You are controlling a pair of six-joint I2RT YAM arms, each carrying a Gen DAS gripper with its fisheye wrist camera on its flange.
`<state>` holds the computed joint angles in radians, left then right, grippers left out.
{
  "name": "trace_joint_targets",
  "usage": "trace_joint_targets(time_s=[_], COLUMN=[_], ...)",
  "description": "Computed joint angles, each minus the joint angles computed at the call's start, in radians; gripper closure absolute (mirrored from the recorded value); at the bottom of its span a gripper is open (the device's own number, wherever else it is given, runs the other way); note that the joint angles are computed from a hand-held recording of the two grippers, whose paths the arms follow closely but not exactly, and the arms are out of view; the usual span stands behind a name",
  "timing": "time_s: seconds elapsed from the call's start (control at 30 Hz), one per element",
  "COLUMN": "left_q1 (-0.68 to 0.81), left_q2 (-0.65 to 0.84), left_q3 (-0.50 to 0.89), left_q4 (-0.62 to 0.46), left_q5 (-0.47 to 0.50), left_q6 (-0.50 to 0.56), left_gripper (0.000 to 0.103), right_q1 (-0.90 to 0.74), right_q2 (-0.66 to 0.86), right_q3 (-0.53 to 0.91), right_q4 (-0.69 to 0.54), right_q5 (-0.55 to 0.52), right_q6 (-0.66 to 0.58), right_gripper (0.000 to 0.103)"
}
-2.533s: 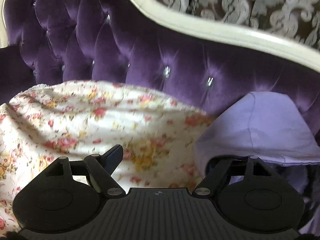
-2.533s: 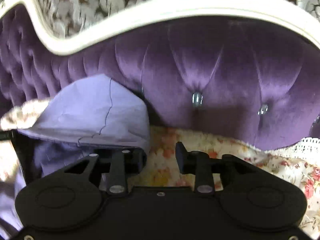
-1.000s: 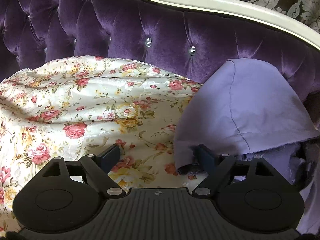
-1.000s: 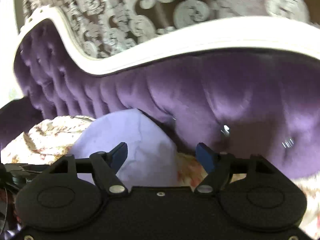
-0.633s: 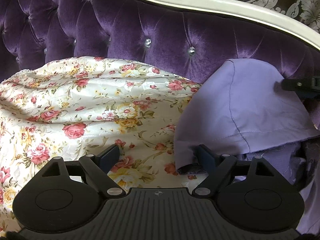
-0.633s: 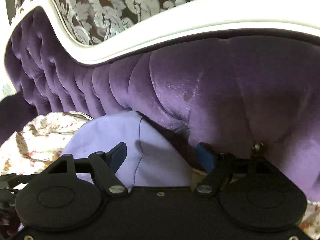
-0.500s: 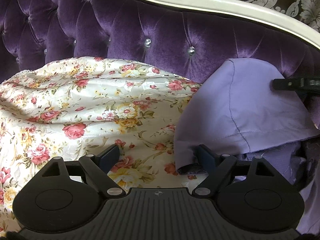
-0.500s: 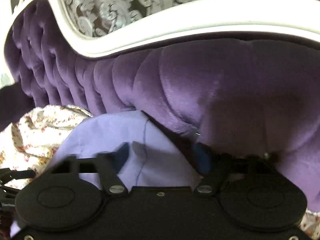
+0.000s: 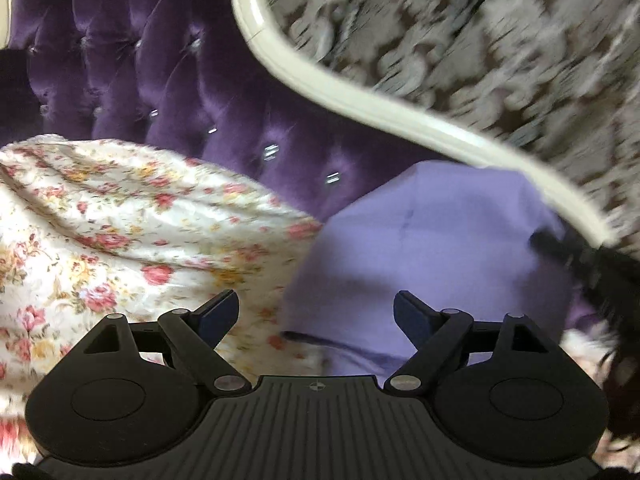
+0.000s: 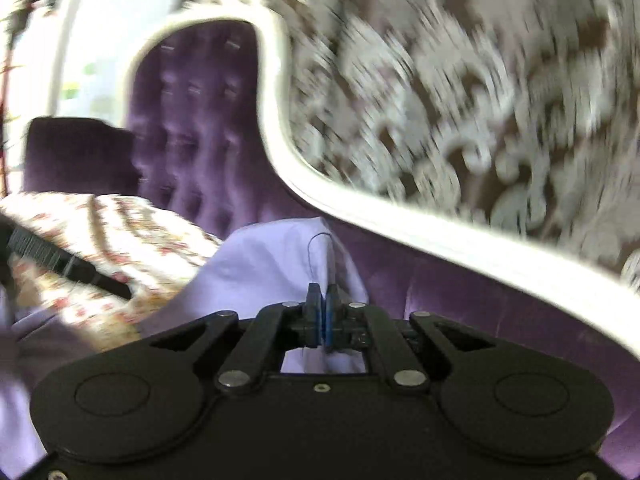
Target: Fold small clothes
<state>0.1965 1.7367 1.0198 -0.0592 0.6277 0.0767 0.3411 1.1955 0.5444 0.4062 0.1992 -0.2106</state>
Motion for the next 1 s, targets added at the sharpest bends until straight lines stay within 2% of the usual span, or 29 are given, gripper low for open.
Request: trace_joint_targets(time_s=[0.07,0.13,0.2,0.3,0.33,0.37,0.43,0.57,0.7,0.73,0.77,0.8,0.83,0.87,0.9,0.97,1.0], left_q1=[0.037,0.072,0.106,0.134,0.136,0.138,0.14,0.119,0.121,0.121,0.123,0.135,0.14,0.153,0.167,0.181,0.186], left_q2=[-0.063,-0.111,-0.139,-0.136,-0.122,-0.108,-0.099,-0.092,-0.061,-0.055,-0.049,-0.038,-0.044,-0.065,-0.081,-0.109,-0.122], left_q3=[-0.012,-0.017,-0.007,0.037,0.064,0.089,0.095,0.06,0.043,0.044,0.041,0.049,0.04,0.012,-0.005,-0.023,-0.03], left_q4=[-0.065,-0.126,-0.198,-0.353,-0.431,-0.506,-0.583,-0.597,-0.643,-0.661,-0.675,-0.716,-0.719,-0.698,-0.694,-0.697,-0.699], left_q5=[0.101,0.184,0.271,0.344,0.351,0.354,0.326,0.208,0.15,0.138,0.134,0.14,0.142,0.155,0.179,0.208,0.222], left_q6=[0.023,0.038,0.04,0.073,0.108,0.147,0.193,0.198,0.241,0.259,0.274,0.31,0.306,0.291,0.304,0.317,0.309], left_gripper=[0.018,0.015,0.006,0.004,0.0,0.0,0.0,0.0,0.001,0.006,0.038,0.056,0.083,0.088,0.089,0.089,0.089], right_q1=[0.091,0.217,0.358,0.59,0.67,0.737,0.867,0.958,0.982,0.989,0.99,1.0,0.995,1.002,1.024,1.011,0.993], right_q2=[-0.132,-0.244,-0.307,-0.376,-0.372,-0.364,-0.323,-0.231,-0.205,-0.198,-0.192,-0.192,-0.2,-0.213,-0.235,-0.335,-0.389], right_q3=[-0.077,-0.145,-0.19,-0.264,-0.285,-0.303,-0.326,-0.34,-0.342,-0.343,-0.337,-0.333,-0.323,-0.311,-0.294,-0.253,-0.222], right_q4=[-0.024,-0.046,-0.06,-0.071,-0.057,-0.044,-0.027,-0.004,-0.005,-0.002,-0.01,-0.03,-0.06,-0.103,-0.183,-0.37,-0.488], right_q5=[0.06,0.163,0.274,0.457,0.519,0.568,0.665,0.724,0.747,0.754,0.756,0.766,0.762,0.769,0.789,0.771,0.745], right_q6=[-0.056,-0.119,-0.185,-0.274,-0.307,-0.334,-0.362,-0.372,-0.352,-0.355,-0.351,-0.33,-0.302,-0.252,-0.156,0.054,0.185], right_gripper=[0.096,0.096,0.097,0.097,0.097,0.097,0.097,0.097,0.096,0.096,0.096,0.095,0.092,0.092,0.09,0.069,0.048])
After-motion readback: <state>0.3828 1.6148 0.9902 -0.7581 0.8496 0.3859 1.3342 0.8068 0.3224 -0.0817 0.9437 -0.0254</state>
